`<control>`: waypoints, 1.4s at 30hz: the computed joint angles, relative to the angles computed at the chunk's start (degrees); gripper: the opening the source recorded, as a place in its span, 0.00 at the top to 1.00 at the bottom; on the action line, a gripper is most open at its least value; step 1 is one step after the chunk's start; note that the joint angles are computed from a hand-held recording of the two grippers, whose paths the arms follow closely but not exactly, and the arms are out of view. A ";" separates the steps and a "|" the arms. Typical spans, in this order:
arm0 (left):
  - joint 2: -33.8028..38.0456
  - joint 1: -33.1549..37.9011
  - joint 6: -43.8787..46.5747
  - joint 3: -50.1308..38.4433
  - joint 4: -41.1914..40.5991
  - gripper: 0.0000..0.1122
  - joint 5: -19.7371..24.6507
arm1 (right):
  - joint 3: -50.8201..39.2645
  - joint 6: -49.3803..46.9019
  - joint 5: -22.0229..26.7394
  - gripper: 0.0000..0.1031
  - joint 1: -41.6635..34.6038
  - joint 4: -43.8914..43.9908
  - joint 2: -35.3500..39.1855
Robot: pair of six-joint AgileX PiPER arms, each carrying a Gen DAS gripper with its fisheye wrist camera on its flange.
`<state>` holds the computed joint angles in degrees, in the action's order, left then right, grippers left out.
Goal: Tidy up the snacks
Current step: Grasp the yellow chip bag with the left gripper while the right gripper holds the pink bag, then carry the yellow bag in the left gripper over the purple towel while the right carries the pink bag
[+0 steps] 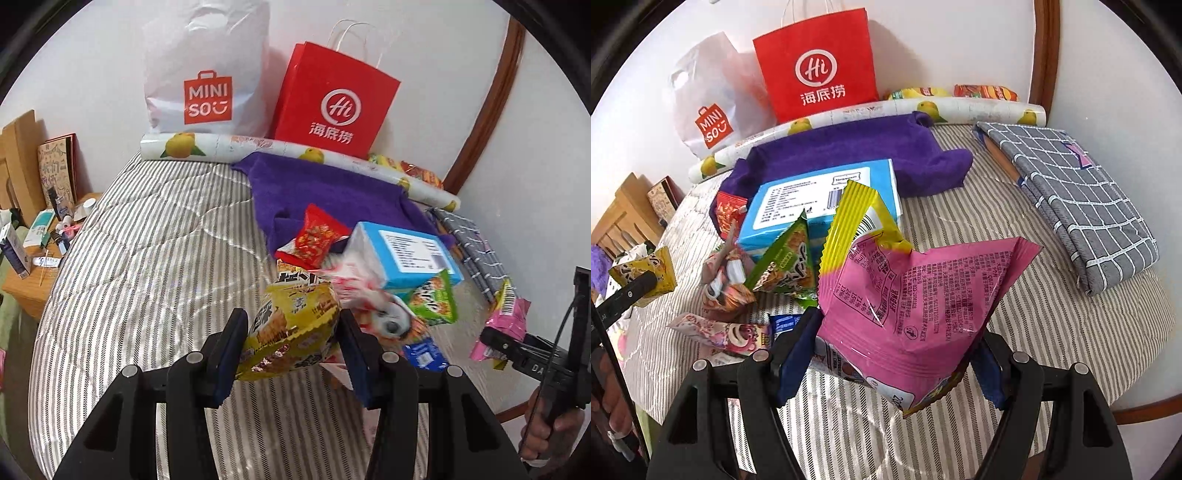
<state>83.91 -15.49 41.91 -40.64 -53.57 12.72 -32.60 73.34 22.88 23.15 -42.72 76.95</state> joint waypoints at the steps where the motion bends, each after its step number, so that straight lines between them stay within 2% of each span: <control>1: -0.39 -0.34 -0.70 0.11 0.51 0.57 0.00 | 0.16 -0.07 0.11 0.27 0.17 0.18 -0.44; 8: -2.38 -2.40 -2.64 0.13 1.01 0.57 1.08 | 0.44 -1.36 1.63 0.27 1.70 1.51 -3.22; 14: -2.36 -6.09 -12.92 -2.58 9.85 0.57 1.05 | -0.41 -4.51 3.27 0.27 2.41 3.44 -5.51; 19: -1.53 -9.35 -22.92 -6.56 19.19 0.57 1.87 | -1.91 -11.72 2.98 0.27 0.47 8.89 -6.65; 26: 2.47 -10.47 -23.22 -13.78 18.59 0.57 4.97 | -5.42 -24.77 1.46 0.27 -4.17 18.62 -6.16; 31: 7.08 -10.23 -22.79 -20.58 18.33 0.57 7.44 | -10.30 -33.33 1.25 0.27 -7.03 24.00 -3.07; 37: 11.83 -9.80 -29.37 -29.64 26.20 0.57 10.18 | -17.73 -39.02 0.56 0.27 -10.30 26.56 3.53; 42: 17.11 -8.70 -32.30 -39.77 30.00 0.57 14.26 | -25.32 -42.76 0.82 0.27 -12.65 26.68 9.04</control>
